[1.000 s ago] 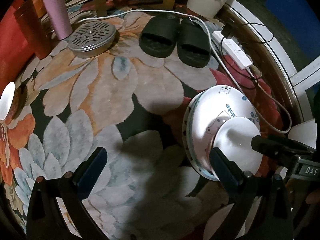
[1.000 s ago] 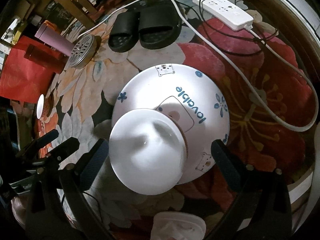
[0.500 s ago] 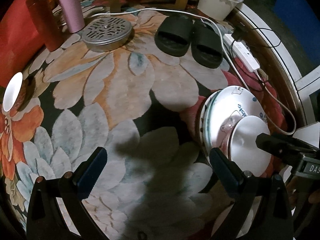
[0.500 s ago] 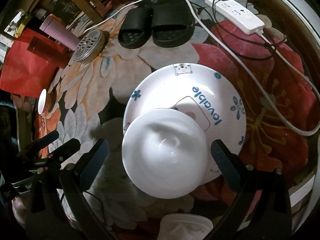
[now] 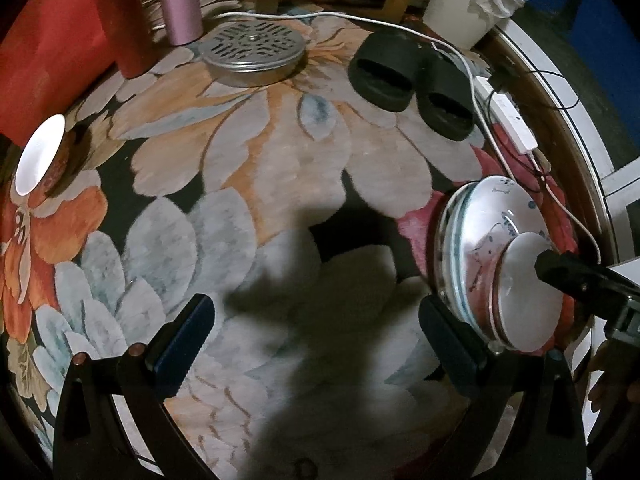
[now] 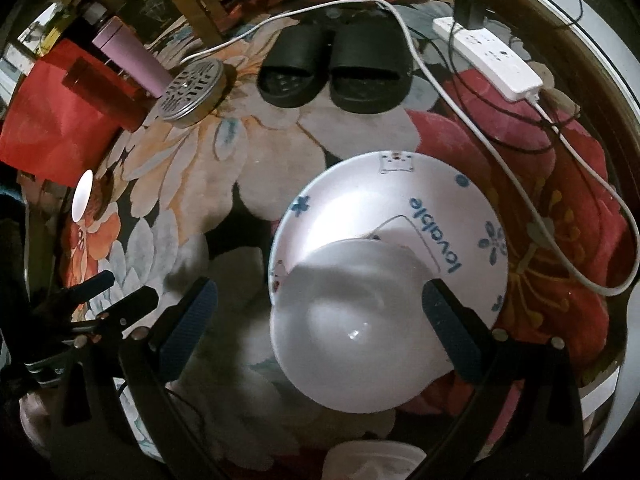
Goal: Organize plates and bowls
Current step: 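Withdraw the right tool from the stack toward the last white bowl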
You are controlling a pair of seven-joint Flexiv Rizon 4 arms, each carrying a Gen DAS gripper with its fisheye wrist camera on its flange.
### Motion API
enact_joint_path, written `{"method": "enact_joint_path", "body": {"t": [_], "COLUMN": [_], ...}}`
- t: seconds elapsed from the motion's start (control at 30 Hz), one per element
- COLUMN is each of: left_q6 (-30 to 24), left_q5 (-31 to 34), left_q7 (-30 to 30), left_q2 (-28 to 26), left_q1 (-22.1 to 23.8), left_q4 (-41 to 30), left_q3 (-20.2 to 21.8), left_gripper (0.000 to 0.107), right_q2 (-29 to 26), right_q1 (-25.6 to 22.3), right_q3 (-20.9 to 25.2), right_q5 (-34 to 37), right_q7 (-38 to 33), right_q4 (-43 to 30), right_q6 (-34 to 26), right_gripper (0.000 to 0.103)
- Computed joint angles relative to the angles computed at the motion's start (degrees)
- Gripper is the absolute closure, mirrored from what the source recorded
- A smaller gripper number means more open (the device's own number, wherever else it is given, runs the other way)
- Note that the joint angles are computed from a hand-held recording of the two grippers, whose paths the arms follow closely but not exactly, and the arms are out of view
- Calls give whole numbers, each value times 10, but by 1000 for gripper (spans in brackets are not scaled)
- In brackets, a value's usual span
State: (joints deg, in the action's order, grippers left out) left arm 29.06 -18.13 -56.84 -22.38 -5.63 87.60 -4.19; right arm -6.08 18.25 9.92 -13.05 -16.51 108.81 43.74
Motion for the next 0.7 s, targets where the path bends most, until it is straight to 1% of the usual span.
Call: {"method": "enact_joint_path", "body": {"t": [0.7], "left_q6": [1], "left_q5": [3], "left_q7": [-10], "left_q2": [-20], "left_q1": [42], "left_q4": [-13], "left_q3": [19], "left_gripper": [5], "right_q2": [-79], "right_q1": [34], "right_q3": [-3], "right_q5": [-5], "right_q7": [-38], "right_q4": [-89], "right_q6": [-12], "right_gripper": [0]}}
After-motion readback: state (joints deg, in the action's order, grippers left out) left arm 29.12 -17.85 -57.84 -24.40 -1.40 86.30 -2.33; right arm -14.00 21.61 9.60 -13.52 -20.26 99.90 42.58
